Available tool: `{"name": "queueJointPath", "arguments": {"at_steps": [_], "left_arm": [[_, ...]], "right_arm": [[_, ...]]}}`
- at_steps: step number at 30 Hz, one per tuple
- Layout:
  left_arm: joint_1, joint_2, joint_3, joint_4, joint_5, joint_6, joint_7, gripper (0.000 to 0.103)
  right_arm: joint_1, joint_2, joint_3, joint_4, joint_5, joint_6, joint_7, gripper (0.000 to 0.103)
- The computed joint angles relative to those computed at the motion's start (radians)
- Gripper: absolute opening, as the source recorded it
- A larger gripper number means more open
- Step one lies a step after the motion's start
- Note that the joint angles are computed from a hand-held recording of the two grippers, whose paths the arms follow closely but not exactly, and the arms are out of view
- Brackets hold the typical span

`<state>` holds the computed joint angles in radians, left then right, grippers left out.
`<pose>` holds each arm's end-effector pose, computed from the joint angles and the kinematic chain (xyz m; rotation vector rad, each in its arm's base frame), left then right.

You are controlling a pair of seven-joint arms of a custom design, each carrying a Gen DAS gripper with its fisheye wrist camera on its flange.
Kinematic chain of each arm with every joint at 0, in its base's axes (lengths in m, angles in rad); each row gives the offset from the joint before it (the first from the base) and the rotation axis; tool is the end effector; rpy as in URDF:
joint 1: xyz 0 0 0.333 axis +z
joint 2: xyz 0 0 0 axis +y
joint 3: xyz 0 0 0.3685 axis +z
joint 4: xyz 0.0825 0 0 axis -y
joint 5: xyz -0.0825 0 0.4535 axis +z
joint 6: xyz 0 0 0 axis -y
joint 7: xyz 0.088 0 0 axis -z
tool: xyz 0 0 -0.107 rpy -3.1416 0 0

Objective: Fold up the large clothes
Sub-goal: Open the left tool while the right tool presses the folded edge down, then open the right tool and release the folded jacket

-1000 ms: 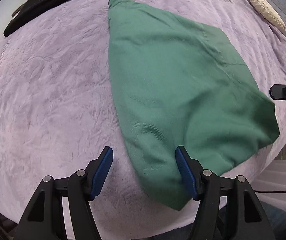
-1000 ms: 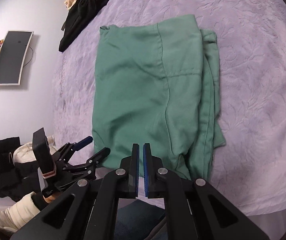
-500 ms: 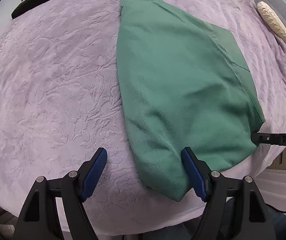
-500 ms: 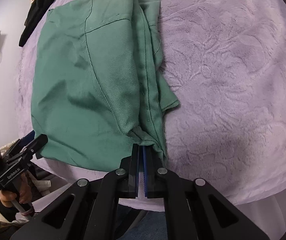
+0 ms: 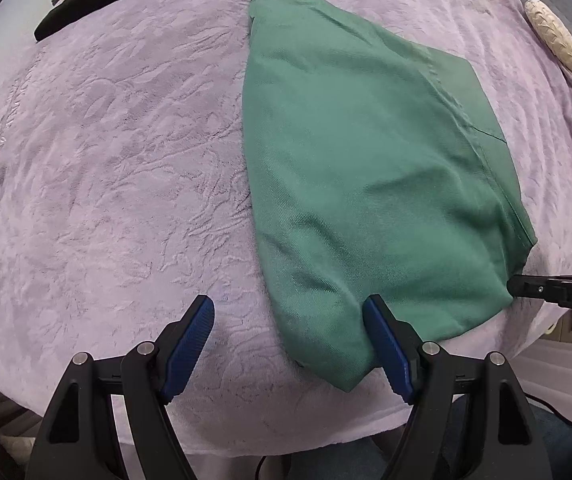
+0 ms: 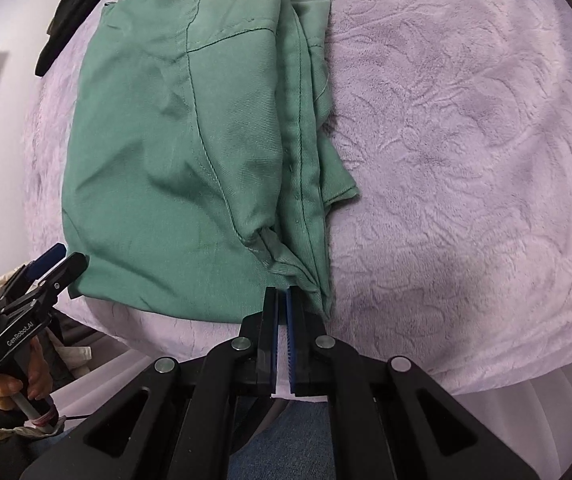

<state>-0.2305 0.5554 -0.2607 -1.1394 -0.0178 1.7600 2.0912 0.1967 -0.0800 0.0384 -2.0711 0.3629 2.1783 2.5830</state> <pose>0.7455 -0.3337 0.5382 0.9190 -2.9442 0.2584 0.5879 0.1550 0.5106 -0.8695 2.7464 0.4065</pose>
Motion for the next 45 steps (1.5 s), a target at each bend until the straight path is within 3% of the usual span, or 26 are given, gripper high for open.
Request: {"name": "queueJointPath", "arguments": {"at_steps": [11,17,19,21,23,26,30,36,41,45], "left_arm": [[-0.009,0.012,0.012,0.036,0.032,-0.018,-0.028,0.078],[-0.016,0.031,0.015,0.072,0.044,-0.045,-0.044,0.078],[-0.017,0.031,0.015,0.074,0.047,-0.048,-0.043,0.078],[-0.019,0.032,0.016,0.073,0.051,-0.047,-0.043,0.078],[-0.020,0.032,0.016,0.070,0.052,-0.047,-0.048,0.078],[-0.020,0.036,0.016,0.073,0.053,-0.051,-0.049,0.078],[-0.021,0.039,0.016,0.079,0.055,-0.055,-0.047,0.078],[-0.019,0.045,0.015,0.086,0.049,-0.063,-0.049,0.078],[-0.023,0.063,0.016,0.118,0.049,-0.089,-0.048,0.078],[-0.030,0.086,0.017,0.169,0.048,-0.112,-0.056,0.078]], "right_arm": [[-0.004,-0.021,0.002,-0.001,-0.032,-0.005,0.047,0.005],[-0.014,-0.042,0.007,-0.003,-0.103,0.045,0.097,0.005],[-0.018,-0.035,0.005,0.004,-0.117,0.043,0.096,0.018],[-0.020,-0.023,0.003,0.009,-0.128,0.036,0.097,0.076],[-0.016,0.007,0.006,0.029,-0.143,0.016,0.082,0.078],[-0.012,0.058,-0.001,0.062,-0.129,-0.092,0.080,0.073],[-0.015,-0.010,-0.005,-0.036,-0.094,-0.003,0.178,0.073],[-0.031,-0.056,-0.002,-0.044,-0.126,-0.073,0.247,0.073],[-0.041,-0.092,0.000,-0.050,-0.141,-0.038,0.240,0.080],[-0.049,-0.065,0.002,0.012,-0.177,-0.044,0.230,0.080]]}}
